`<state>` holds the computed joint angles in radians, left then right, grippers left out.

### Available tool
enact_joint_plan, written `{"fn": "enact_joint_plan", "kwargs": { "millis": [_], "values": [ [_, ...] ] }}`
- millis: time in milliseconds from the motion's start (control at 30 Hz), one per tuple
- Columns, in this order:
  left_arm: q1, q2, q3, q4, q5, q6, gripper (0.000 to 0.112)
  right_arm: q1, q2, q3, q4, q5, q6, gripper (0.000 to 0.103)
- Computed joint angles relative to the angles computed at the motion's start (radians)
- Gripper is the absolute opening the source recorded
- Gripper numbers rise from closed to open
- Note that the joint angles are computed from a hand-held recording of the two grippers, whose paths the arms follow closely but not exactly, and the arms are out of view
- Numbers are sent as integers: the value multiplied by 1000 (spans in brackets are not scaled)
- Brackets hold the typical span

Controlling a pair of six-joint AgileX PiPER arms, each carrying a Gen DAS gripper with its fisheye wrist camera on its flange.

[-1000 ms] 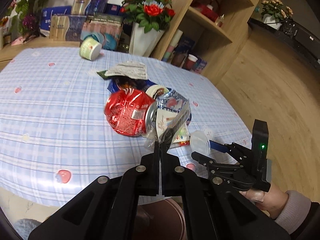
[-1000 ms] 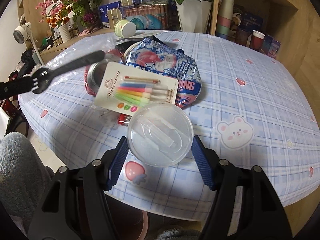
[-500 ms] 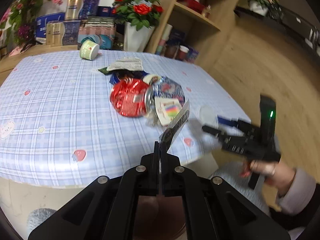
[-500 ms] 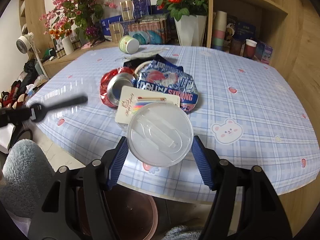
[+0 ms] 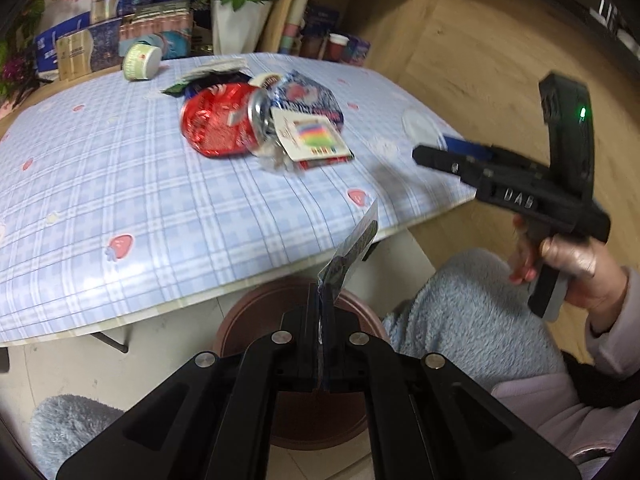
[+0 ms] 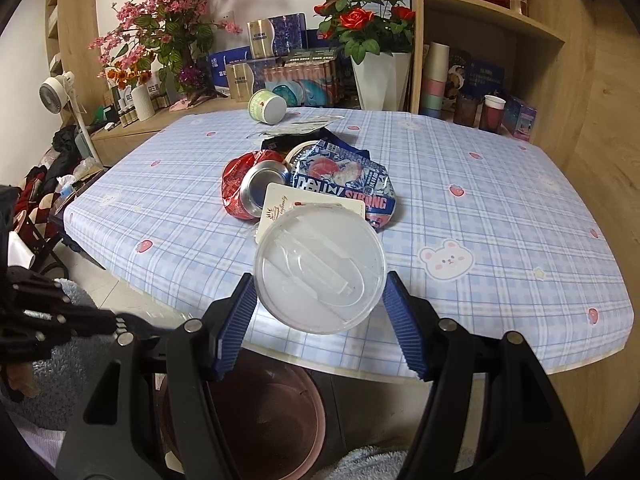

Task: Collect trash
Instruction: 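Carry both items over the brown bin and open both tools to drop them, then reach the right tool to the colourful candle pack and grasp it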

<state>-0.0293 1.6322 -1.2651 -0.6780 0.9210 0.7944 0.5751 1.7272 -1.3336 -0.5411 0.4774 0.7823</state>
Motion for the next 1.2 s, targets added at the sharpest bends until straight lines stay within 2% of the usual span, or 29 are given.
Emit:
{"fn": "enact_joint_plan", "kwargs": {
  "millis": [100, 133, 167, 233, 267, 333, 400, 433, 567, 633, 733, 800, 933, 1033, 1200],
  "values": [
    [-21, 0, 8, 9, -24, -11, 7, 2, -14, 16, -8, -1, 19, 65],
    [-21, -11, 19, 1, -45, -9, 20, 3, -18, 22, -12, -2, 26, 65],
    [-16, -22, 26, -10, -63, -11, 48, 4, -20, 29, -12, -6, 28, 65],
    [-7, -60, 56, -27, -125, -29, 75, 7, -22, 41, -20, -17, 39, 66],
    [-1, -77, 68, -34, -155, -40, 84, 11, -23, 51, -34, -24, 57, 66],
    [10, -106, 83, -4, -215, -124, 93, 16, -23, 66, -48, -35, 79, 66],
    [33, -138, 124, -19, -293, -153, 94, 27, -20, 84, -73, -49, 118, 66],
    [37, -161, 160, -11, -359, -167, 95, 33, -18, 92, -88, -57, 138, 66],
    [21, -232, 274, 125, -586, -244, 95, 60, -4, 111, -133, -71, 189, 66],
    [26, -257, 311, 150, -655, -260, 95, 72, 9, 112, -128, -76, 188, 66],
    [49, -291, 349, 50, -721, -200, 95, 92, 29, 110, -134, -81, 200, 66],
    [44, -309, 378, 143, -791, -307, 95, 105, 41, 107, -133, -85, 203, 66],
    [52, -319, 399, 249, -802, -438, 95, 120, 82, 79, -62, -89, 142, 66],
    [38, -311, 393, 391, -802, -573, 95, 131, 116, 41, -10, -80, 82, 66],
    [19, -304, 397, 394, -809, -554, 95, 144, 150, 3, 22, -70, 33, 67]
  ]
}}
